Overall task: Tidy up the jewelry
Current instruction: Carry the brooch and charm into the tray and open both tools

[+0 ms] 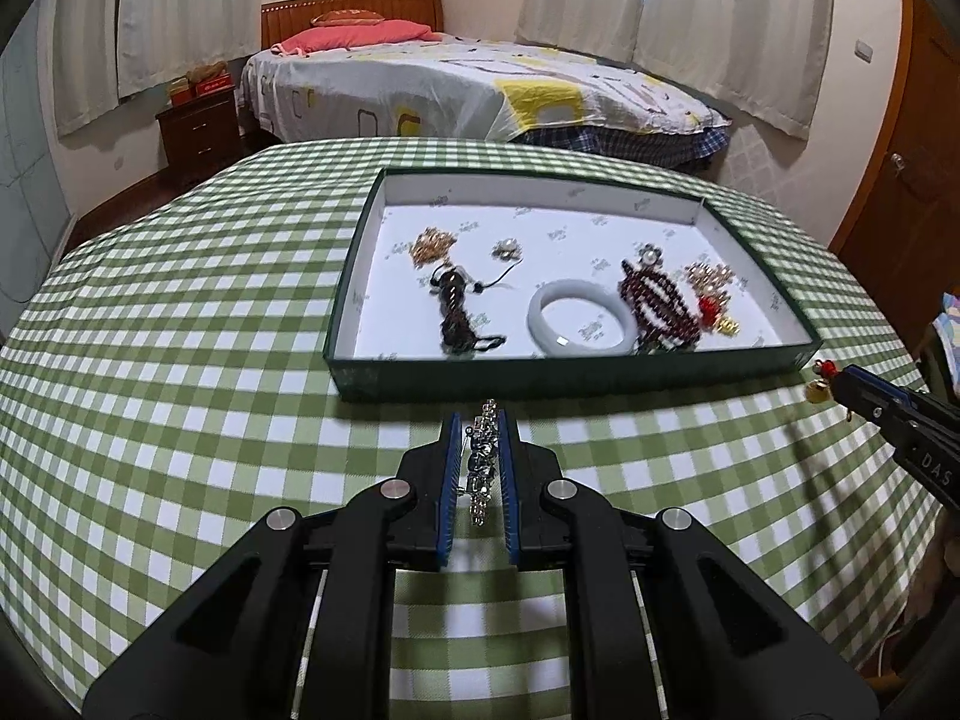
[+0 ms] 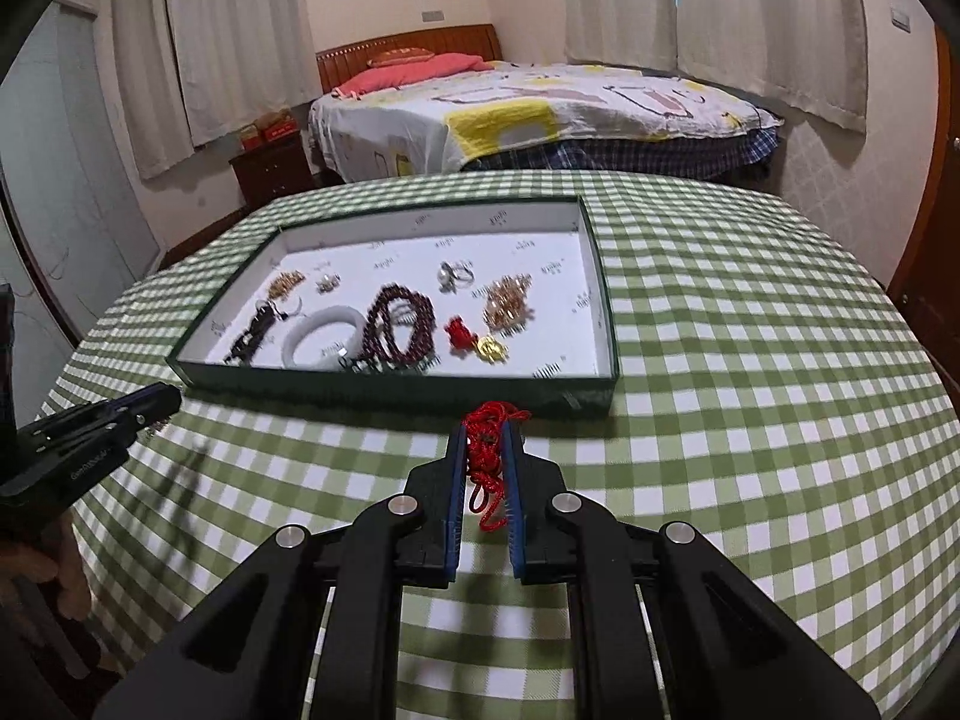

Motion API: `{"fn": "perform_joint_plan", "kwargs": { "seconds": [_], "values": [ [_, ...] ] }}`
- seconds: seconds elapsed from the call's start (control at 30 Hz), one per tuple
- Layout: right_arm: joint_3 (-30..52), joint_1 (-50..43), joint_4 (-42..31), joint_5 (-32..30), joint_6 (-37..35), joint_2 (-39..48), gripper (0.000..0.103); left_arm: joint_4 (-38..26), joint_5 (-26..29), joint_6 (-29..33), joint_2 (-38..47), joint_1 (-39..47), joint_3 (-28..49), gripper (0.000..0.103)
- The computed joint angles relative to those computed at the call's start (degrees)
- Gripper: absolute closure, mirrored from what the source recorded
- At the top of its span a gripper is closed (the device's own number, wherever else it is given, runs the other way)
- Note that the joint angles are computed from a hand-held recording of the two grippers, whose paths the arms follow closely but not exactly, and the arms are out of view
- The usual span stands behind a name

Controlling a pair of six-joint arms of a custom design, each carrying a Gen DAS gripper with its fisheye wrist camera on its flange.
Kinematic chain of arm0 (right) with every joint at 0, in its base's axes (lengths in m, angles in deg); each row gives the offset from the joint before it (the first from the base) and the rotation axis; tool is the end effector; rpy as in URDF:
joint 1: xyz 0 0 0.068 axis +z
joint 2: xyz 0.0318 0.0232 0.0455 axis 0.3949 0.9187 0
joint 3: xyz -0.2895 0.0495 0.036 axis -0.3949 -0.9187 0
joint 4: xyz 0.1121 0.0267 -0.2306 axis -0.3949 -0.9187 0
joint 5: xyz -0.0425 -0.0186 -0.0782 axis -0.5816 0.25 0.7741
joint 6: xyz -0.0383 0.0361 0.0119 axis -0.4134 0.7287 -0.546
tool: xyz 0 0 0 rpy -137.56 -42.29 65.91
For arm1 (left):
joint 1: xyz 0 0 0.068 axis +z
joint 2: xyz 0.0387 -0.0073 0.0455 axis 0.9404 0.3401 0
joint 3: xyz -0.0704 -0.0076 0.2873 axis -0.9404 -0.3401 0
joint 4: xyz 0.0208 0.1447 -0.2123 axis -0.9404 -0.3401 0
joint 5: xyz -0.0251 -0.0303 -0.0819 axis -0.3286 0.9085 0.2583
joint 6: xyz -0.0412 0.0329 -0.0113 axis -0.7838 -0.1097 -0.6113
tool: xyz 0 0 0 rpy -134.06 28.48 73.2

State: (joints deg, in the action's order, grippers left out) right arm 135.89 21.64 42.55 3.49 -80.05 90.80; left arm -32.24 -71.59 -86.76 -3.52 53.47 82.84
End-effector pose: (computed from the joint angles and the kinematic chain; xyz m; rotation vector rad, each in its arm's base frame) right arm 0.3525 0.0061 0.2165 -0.5915 2.3288 0.4054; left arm 0.2498 -0.0615 0.1738 -0.4444 2.3404 0.0613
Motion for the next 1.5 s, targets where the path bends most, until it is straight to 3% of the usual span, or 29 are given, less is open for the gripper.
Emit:
{"fn": "perform_joint_plan", "kwargs": {
  "seconds": [0.3, 0.73, 0.97, 1.1, 1.3, 1.5],
  "values": [
    [5.39, 3.08, 1.58, -0.91, 2.88, 1.52, 0.091, 0.12, 0.88, 4.4, 1.34, 1.52, 6.32, 0.09],
    [22.18, 8.27, 3.07, 1.62, 7.97, 14.54, 0.091, 1.56, 4.66, 11.37, 17.75, 6.24, 24.79, 0.09],
    [34.95, 10.02, -3.13, 4.45, 7.91, 25.35, 0.091, -3.4, 9.03, 11.24, 29.41, 8.86, 36.64, 0.09],
    [43.98, 10.38, -10.12, 5.48, 8.25, 31.64, 0.091, -7.25, 10.43, 11.37, 34.68, 10.2, 42.86, 0.09],
    [51.98, 10.89, -16.7, 7.45, 7.76, 36.25, 0.091, -11.75, 13.03, 10.84, 38.59, 11.71, 47.75, 0.09],
    [56.01, 11.38, -20.17, 9.21, 7.27, 38.42, 0.09, -13.34, 11.97, 10.67, 39.44, 11.35, 49.5, 0.075]
  ]
}}
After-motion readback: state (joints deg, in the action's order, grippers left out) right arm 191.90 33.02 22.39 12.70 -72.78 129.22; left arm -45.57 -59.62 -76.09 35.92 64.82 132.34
